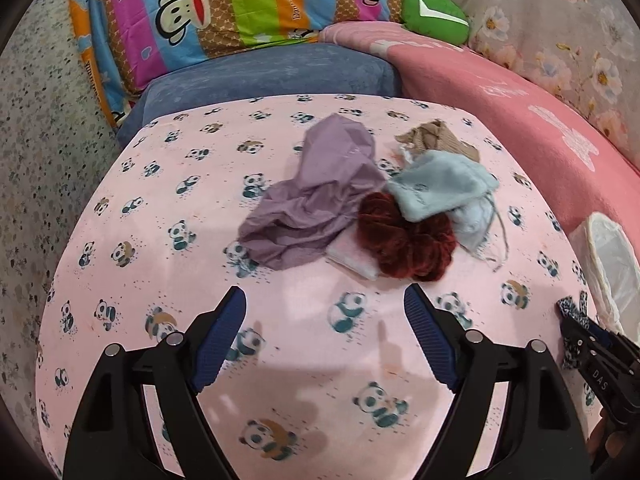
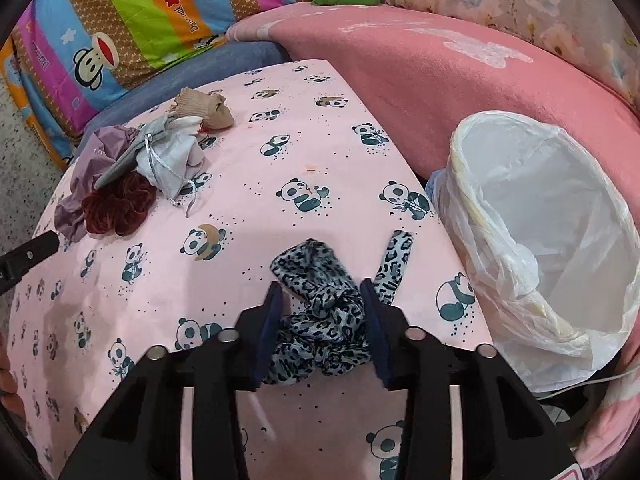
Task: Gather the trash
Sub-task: 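Grasp the leopard-print scarf with the right gripper, then grasp the purple cloth with the left gripper while the right gripper holds the scarf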
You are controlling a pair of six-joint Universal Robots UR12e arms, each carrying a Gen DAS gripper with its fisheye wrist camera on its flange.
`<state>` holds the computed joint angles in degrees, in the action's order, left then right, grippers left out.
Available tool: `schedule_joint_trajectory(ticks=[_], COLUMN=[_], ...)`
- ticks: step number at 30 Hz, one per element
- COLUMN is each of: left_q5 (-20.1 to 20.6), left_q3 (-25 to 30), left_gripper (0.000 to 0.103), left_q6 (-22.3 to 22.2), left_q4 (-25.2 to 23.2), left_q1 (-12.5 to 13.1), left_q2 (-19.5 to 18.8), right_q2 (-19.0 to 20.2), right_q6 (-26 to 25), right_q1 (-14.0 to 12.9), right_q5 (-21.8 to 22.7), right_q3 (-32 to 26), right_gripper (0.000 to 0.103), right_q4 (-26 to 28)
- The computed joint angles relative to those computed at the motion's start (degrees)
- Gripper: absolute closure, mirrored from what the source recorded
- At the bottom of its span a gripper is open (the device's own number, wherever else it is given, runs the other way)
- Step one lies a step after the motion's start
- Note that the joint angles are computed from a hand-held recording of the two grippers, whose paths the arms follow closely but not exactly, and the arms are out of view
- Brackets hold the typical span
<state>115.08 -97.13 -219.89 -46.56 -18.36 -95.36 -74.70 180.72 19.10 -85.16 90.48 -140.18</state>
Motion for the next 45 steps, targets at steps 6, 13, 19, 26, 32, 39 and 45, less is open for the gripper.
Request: schedule_joint_trajectory(ticks=[6,13,19,26,32,39,45], left_q5=[-2.5,-5.9,-11.8,-17.0,-15.1,-11.8,-9.7], left_q3=[-1.0,0.0,1.0,1.1,1.6,4.9,6.9], left_gripper=[0.026,0.027,0.041,0.096,0.100,0.100,0.100], left_q6=[0.4,2.9,4.4,6.5,8.0,11.5,12.6], left_q4=[3.3,7.4,8.8,9.2,11.2,13.7,13.4], left_q1=[2.8,5.4,7.8,9.0,8.5,6.6,5.4], left_q2=[0.7,-0.6,-2.5,-3.2,-2.1,-1.9,-2.4], right_q2=[1.5,3.9,6.0,7.2,7.1,6.1,4.6], right_q6=[0.8,0.7,0.9,1.0,1.3,2.2,2.9], right_q1=[0.3,1.9,3.1,3.8,3.7,2.8,1.7], right_q5=[4.8,8.0,9.2,9.7,10.1,11.4,12.3], right_q3=[-2.9,-8.0,-12.0,-13.9,-14.1,-13.7,-12.4], right_gripper=[0.089,0.089,0.089,0.089,0.089,0.089,0.089], right_q4=[0.0,-2.1,-3.2,-2.7,-3.7,-6.5,-8.2])
